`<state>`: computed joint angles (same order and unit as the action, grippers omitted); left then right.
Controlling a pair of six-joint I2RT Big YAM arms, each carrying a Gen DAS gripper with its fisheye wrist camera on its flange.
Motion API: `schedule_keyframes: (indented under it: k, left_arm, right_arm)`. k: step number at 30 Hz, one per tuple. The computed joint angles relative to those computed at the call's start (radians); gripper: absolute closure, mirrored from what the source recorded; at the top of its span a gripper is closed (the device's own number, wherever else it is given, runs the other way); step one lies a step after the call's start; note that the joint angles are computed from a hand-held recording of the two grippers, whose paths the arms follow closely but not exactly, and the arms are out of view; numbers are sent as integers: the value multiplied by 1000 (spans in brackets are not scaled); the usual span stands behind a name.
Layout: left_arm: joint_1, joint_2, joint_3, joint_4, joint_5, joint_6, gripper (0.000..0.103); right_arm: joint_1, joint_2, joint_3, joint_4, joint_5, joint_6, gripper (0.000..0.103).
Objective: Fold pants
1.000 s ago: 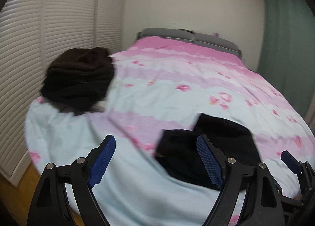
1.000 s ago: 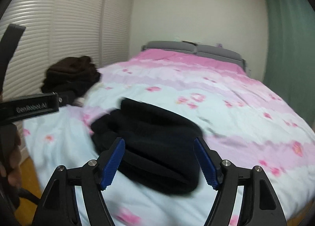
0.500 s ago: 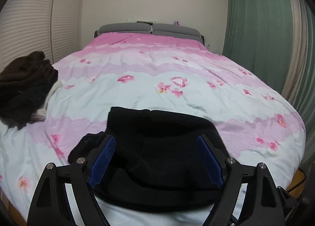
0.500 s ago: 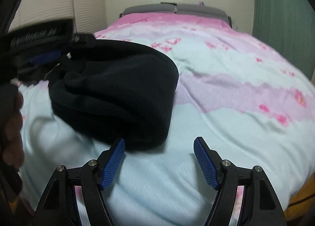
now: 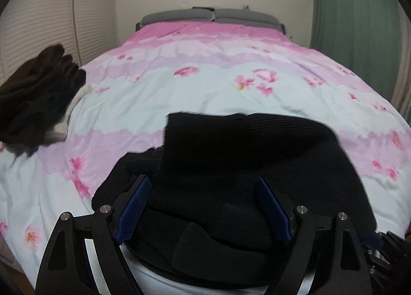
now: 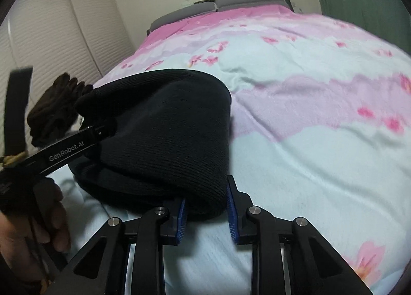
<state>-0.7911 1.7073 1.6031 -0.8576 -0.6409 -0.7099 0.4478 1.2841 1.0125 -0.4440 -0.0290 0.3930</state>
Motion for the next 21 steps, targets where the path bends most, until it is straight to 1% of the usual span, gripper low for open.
schedule_keyframes:
  k: [1,2,5,6,7,9,10,12,14,15,17,19,20,21]
  left_arm:
    - [7,-8,-18,16,22,-15,17]
    - [8,-11,-24,23,25,-17,17]
    - [-3,-5,-13,7,-7,-9,17]
    - [-5,-6,-11,5,-13,-11,17]
    - [-7,-11,-12,2,-15,-20,18]
    - [-11,-26,-16,6,-23,-38,18]
    - [-17,-36,-18,6,-35,-49,18]
    - [-33,-52,-13,5,-64,-62,18]
    - [-49,-61,-1,4,-92,-68,18]
    - [-60,-63,11,4,-110,-70,18]
    - [-72,-60,32,14,-135,-61,18]
    - [-83,-47,67,22,-163,-48,18]
    - [-84,-41,81,22,-173,-46,17]
    - [-88,-32,98,16,-191,-48,17]
  right_arm:
    - [-3,4,0,-6,-9,3,77]
    - [-6,14,5,-14,-20,3,77]
    - [-6,29,37,-61,-32,-36,74]
    - [-10,28,48,-81,-43,-45,71]
    - [-16,24,66,-120,-58,-57,67]
    - [-21,14,90,-178,-60,-89,61]
    - [-29,4,100,-203,-75,-109,61]
    - [-61,-16,123,-259,-151,-151,60]
    - [-92,-22,165,-312,-181,-194,55]
    - [-107,-16,189,-330,-197,-214,49]
    - [-144,21,281,-387,-236,-278,48]
    - [-176,82,392,-449,-283,-329,45]
    - [-193,134,473,-506,-314,-352,44]
    - [-208,208,583,-595,-341,-363,44]
